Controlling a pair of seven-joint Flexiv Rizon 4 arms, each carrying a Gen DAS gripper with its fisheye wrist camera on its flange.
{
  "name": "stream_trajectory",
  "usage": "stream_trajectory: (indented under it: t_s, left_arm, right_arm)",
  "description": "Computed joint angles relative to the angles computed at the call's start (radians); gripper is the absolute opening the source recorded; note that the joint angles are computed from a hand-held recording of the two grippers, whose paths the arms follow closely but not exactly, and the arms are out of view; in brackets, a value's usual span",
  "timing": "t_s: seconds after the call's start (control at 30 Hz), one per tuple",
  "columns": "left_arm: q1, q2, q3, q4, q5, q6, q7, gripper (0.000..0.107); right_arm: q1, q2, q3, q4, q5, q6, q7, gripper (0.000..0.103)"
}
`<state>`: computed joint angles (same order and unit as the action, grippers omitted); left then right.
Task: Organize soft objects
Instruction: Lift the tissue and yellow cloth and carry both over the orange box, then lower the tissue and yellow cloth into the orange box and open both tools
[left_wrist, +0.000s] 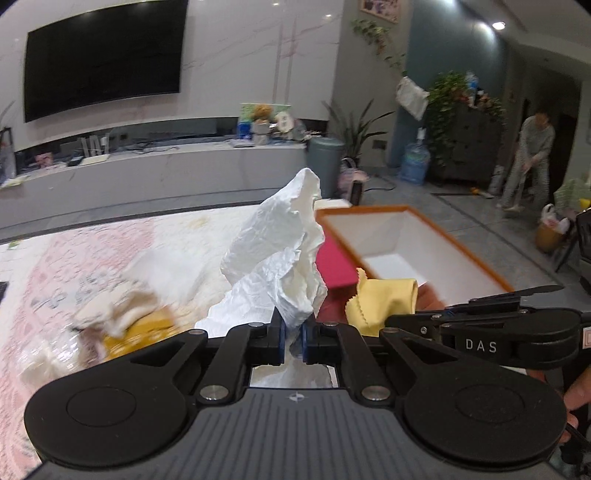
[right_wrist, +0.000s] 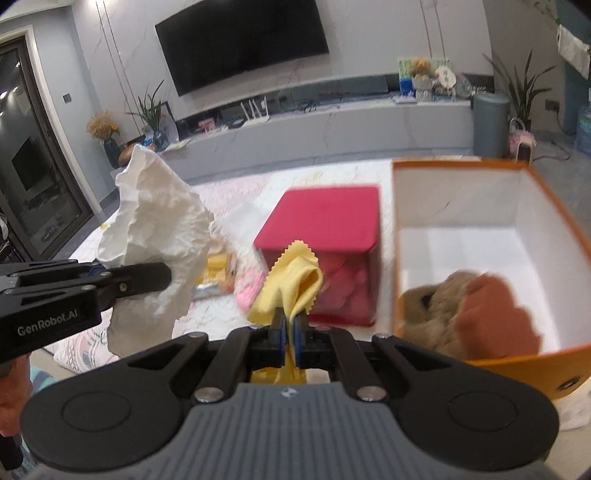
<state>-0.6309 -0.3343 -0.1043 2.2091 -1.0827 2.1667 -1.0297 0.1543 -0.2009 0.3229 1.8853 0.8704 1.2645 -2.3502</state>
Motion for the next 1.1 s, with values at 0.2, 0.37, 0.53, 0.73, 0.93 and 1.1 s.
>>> stream_trajectory:
  t_s: [0.2,0.37,0.53,0.73,0.93,1.1]
  left_arm:
    - [0.081,0.002,0.000,-0.072,0.201,-0.130,-0.084,0.008]
    - [0.224,-0.032,-0.083,-0.163,0.431,-0.242,-0.189,0.008]
    - [0.278,-0.115,-0.113,-0.306,0.536,-0.365,-0.222,0.008]
    - [0.145,-0.261,0.094,-0.570,0.615,-0.627,-0.285,0.008]
    - [0.057,-0.410,0.284,-0.800,0.779,-0.836,-0.418,0.008]
    - [0.066,-0.501,0.312,-0.950,0.856,-0.984,-0.492,0.008]
  right_arm:
    - [-0.028,0.022,-0.043,-0.047,-0.044,-0.038,-0.008,0.001]
    - [-0.044,-0.007,-0.083,-0.114,-0.122,-0.052,0.035,0.001]
    - [-0.066,-0.063,-0.106,-0.167,-0.244,-0.092,0.128,0.001]
    - [-0.086,-0.172,-0.123,-0.253,-0.407,-0.179,0.225,0.001]
    - [-0.060,-0.266,-0.167,-0.248,-0.635,-0.092,0.311,0.001]
    - [-0.075,-0.349,-0.152,-0.282,-0.736,-0.088,0.366,0.001]
